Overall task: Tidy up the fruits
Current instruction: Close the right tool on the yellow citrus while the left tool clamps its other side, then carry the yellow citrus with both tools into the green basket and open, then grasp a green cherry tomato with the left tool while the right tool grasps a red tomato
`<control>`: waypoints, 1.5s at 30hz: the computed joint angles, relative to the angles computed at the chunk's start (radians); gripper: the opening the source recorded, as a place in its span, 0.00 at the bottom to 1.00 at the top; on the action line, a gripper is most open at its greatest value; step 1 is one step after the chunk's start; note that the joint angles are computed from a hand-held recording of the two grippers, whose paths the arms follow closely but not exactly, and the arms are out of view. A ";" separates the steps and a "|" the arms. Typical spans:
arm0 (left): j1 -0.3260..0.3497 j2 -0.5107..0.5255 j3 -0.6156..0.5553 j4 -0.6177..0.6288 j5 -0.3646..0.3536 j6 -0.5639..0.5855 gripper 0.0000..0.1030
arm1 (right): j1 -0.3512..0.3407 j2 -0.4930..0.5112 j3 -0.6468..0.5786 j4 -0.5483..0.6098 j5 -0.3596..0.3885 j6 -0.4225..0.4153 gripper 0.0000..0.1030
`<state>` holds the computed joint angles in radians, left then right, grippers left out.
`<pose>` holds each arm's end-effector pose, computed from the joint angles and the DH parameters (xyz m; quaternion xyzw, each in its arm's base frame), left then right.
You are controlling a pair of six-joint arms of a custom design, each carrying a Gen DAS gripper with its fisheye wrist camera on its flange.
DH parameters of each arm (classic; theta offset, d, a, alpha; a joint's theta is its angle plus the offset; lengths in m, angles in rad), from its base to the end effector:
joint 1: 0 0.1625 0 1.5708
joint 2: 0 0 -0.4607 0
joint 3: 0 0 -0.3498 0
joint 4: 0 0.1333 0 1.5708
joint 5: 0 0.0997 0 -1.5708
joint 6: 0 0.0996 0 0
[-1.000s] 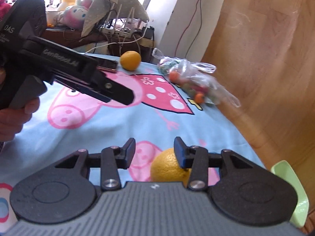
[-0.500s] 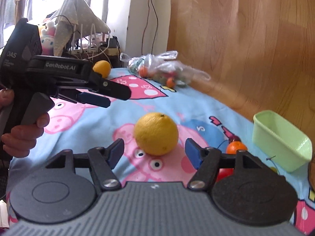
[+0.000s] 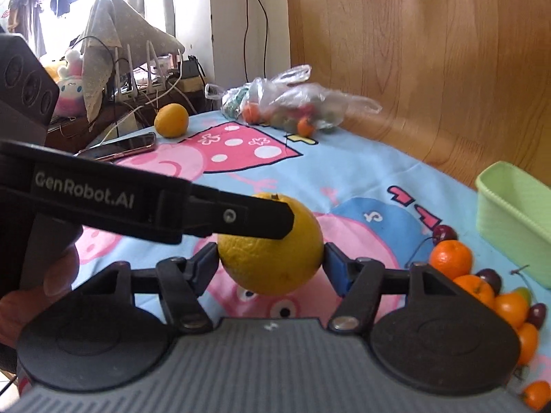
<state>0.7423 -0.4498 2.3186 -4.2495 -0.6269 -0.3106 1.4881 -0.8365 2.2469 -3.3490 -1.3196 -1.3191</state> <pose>-0.1673 -0.4438 0.0603 0.0365 0.8372 -0.5208 0.1627 0.1169 -0.5037 0.1050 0.5840 -0.7816 0.2181 0.0229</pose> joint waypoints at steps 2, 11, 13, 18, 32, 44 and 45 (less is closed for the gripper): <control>-0.003 -0.016 -0.049 0.063 -0.005 0.026 0.57 | 0.000 -0.027 -0.013 0.016 0.000 0.007 0.66; 0.075 -0.053 -0.543 0.506 -0.218 0.283 0.57 | 0.036 -0.124 -0.283 0.145 -0.022 0.185 0.66; 0.098 -0.013 -0.659 0.585 -0.247 0.314 0.57 | 0.034 -0.108 -0.353 0.156 -0.046 0.184 0.66; 0.188 0.079 -0.863 0.775 -0.304 0.270 0.57 | 0.022 -0.007 -0.545 0.270 -0.143 0.213 0.66; 0.251 0.098 -0.867 0.714 -0.184 0.278 0.65 | -0.040 0.113 -0.678 0.300 -0.088 0.250 0.67; 0.263 0.041 -0.768 0.986 -0.206 -0.009 0.42 | -0.112 0.030 -0.624 0.387 -0.084 0.572 0.56; 0.251 0.041 -0.757 0.980 -0.187 -0.002 0.44 | -0.112 0.031 -0.608 0.359 -0.088 0.563 0.56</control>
<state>0.9937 -0.4089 1.5612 -3.2700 -0.8134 -0.3122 1.3764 -0.8059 1.6394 -2.9904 -1.4079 -0.7563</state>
